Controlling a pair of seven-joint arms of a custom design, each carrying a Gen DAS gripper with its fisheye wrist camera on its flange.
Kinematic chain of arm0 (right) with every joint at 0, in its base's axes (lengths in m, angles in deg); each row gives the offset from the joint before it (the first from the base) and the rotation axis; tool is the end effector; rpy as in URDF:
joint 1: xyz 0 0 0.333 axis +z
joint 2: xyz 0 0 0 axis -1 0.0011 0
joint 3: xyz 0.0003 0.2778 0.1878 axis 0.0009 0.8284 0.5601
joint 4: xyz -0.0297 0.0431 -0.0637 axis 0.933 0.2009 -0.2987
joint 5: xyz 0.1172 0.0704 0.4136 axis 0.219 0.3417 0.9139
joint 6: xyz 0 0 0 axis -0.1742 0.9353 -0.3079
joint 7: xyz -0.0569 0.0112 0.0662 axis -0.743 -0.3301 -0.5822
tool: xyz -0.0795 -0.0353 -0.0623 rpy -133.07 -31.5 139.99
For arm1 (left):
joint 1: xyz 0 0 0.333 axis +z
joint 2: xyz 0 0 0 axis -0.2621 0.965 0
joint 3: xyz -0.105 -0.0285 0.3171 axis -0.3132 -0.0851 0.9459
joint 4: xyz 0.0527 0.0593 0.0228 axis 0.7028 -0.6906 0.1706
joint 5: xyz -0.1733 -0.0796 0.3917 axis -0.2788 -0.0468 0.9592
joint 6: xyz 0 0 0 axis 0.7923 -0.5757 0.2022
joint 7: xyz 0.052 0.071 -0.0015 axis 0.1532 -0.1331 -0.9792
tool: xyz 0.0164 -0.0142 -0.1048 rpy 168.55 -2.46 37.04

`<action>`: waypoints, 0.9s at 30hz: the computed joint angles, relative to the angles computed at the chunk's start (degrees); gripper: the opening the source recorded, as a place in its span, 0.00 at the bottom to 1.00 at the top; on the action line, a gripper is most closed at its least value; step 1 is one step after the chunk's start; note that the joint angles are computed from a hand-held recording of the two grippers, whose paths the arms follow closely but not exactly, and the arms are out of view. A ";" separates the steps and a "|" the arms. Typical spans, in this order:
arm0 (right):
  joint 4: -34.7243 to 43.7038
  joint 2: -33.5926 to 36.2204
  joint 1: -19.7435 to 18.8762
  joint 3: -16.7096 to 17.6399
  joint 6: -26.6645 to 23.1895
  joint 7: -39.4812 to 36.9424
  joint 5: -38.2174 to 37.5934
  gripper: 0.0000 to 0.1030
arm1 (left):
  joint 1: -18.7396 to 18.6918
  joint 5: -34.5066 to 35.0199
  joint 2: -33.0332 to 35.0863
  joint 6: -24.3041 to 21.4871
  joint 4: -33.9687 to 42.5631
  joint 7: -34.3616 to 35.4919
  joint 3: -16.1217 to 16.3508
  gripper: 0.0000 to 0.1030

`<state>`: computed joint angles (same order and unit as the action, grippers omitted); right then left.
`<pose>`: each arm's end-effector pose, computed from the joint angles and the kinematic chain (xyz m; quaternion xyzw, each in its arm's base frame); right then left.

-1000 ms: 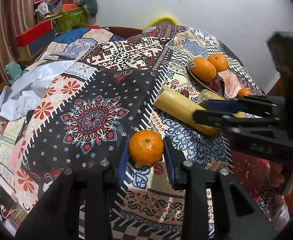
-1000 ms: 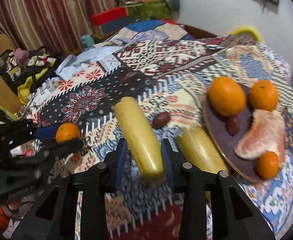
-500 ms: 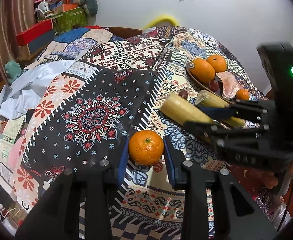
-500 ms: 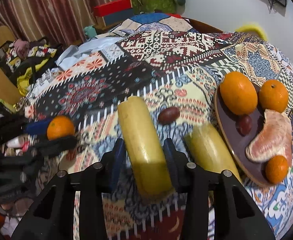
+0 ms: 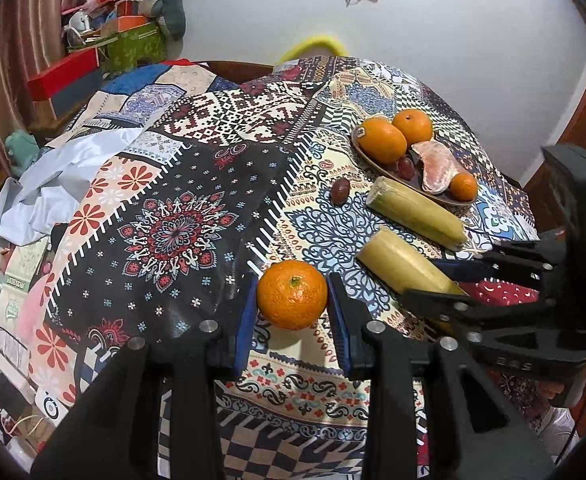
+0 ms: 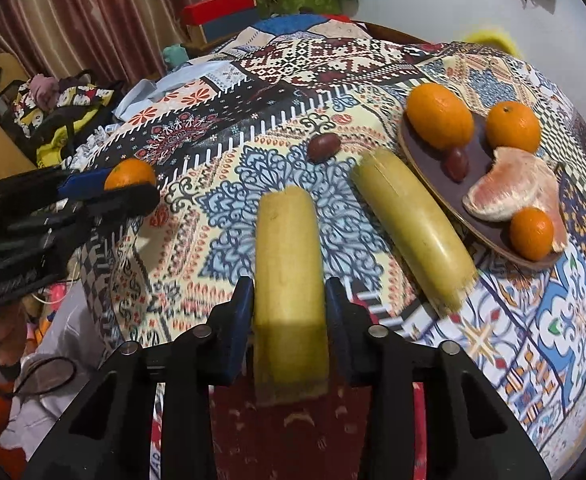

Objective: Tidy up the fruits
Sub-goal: 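Lift the corn cylinder upright with the right gripper while the left gripper carries the mandarin to the plate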

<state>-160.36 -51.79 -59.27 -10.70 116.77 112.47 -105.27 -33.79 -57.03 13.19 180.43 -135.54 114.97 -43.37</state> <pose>0.4618 0.4160 0.4097 -0.7313 0.6351 -0.1138 0.2214 0.4878 -0.2303 0.3914 -0.4843 0.8070 -0.3250 0.0923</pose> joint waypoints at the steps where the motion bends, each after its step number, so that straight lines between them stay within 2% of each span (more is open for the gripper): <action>1: 0.31 0.33 0.06 -0.06 0.03 0.34 -0.53 0.34 | 0.01 0.33 -0.08 -0.04 -0.06 -0.28 -0.09 0.33; 6: 0.53 1.22 0.37 -0.81 1.93 4.52 -3.68 0.32 | 0.15 2.69 0.05 -0.01 -0.03 -2.08 -0.38 0.33; 12: -2.14 -2.20 0.94 -1.13 2.39 14.91 -13.58 0.32 | 0.16 5.33 0.39 0.42 0.28 -4.33 -0.69 0.33; 21: -8.35 -11.88 -3.33 1.31 1.10 30.25 -25.44 0.32 | -0.66 5.14 1.96 0.08 3.35 -4.12 -1.37 0.33; 27: -10.68 -16.32 -6.55 3.15 -1.20 35.40 -29.00 0.32 | -1.06 4.13 3.90 0.35 6.52 -2.54 -2.40 0.33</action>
